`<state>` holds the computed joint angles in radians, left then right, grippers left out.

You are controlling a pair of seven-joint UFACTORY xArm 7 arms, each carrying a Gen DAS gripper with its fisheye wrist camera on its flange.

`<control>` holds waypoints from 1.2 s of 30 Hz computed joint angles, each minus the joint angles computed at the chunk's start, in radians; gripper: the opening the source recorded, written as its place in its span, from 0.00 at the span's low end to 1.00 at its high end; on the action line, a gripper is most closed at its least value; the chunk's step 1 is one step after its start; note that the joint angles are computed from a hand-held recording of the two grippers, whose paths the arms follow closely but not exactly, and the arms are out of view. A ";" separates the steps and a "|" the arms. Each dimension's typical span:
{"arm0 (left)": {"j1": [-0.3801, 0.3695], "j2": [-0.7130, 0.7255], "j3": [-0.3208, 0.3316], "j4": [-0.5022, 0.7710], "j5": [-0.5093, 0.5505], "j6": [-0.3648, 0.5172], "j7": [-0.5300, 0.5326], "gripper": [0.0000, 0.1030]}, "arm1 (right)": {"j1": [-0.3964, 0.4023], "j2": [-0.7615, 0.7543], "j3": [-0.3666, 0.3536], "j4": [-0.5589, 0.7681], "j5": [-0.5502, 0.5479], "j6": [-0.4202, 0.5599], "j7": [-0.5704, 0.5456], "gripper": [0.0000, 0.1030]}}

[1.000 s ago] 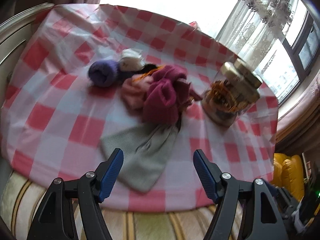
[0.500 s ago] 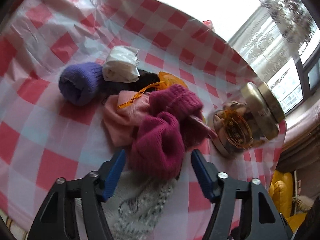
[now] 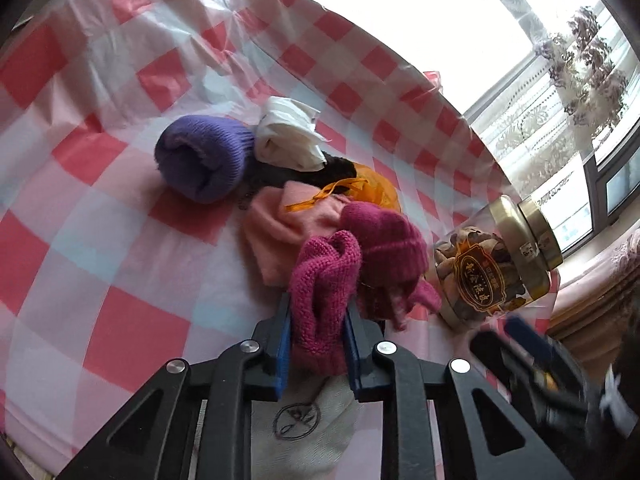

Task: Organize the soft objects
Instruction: 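Grasp a pink knit sock with left tool while right tool grasps another pink sock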

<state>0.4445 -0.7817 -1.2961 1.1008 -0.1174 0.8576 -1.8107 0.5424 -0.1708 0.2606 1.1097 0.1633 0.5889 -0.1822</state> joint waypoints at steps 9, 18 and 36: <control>-0.054 -0.057 0.028 -0.016 -0.007 0.070 -0.060 0.20 | 0.032 0.136 0.031 0.081 -0.033 -0.010 0.008 0.83; -0.045 -0.118 0.018 0.048 -0.022 0.232 -0.042 0.20 | 0.058 0.184 0.044 0.071 -0.079 -0.020 0.021 0.67; 0.077 -0.309 0.036 0.184 -0.163 0.425 0.146 0.20 | 0.072 -0.038 0.026 -0.127 -0.012 -0.120 0.018 0.36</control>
<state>0.5212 -1.0903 -1.2598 1.2853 -0.2805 1.2822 -1.6645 0.6144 -0.2087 0.2865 0.9831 0.1514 0.4685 -0.1641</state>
